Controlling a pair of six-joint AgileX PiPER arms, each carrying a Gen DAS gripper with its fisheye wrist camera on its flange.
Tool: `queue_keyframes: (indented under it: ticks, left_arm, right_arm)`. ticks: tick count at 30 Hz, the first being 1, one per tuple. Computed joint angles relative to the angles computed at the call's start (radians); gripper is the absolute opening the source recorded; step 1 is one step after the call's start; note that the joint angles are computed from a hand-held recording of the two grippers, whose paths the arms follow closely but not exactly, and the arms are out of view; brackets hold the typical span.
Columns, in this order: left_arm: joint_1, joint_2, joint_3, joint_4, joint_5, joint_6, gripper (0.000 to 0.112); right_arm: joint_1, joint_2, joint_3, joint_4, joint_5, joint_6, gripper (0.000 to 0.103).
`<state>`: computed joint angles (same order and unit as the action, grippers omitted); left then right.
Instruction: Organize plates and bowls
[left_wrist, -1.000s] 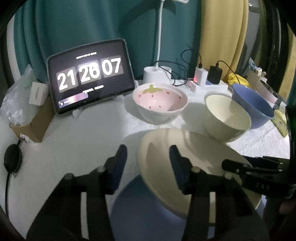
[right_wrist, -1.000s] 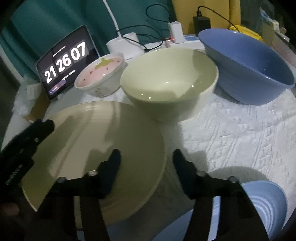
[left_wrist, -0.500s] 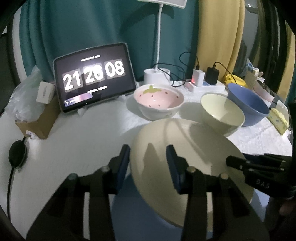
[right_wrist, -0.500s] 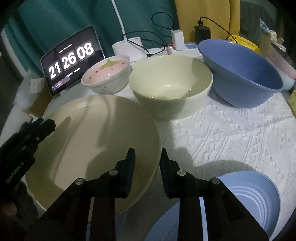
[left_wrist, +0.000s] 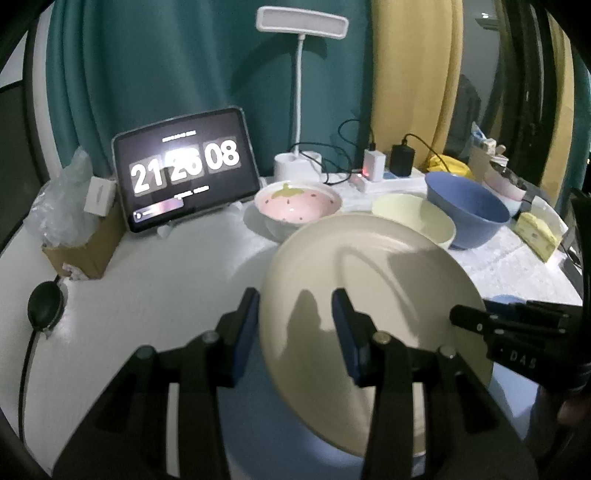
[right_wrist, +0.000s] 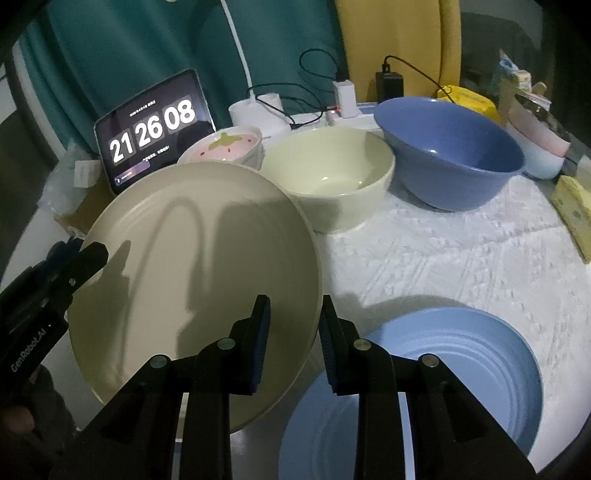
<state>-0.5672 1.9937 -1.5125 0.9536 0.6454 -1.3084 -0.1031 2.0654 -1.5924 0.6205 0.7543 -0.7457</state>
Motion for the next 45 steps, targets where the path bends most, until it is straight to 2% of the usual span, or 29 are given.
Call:
queue_keyframes:
  ticks: [19,45]
  left_arm:
    - [-0.137,0.018,-0.041,0.015,0.085,-0.031,0.042]
    - [-0.256,0.271,-0.416,-0.189,0.23,0.232,0.042]
  right_arm:
    - [-0.144,-0.113,0.166,0.117,-0.008,-0.18,0.029]
    - [-0.368,-0.062,0.15,0.185,0.046,-0.296,0.029]
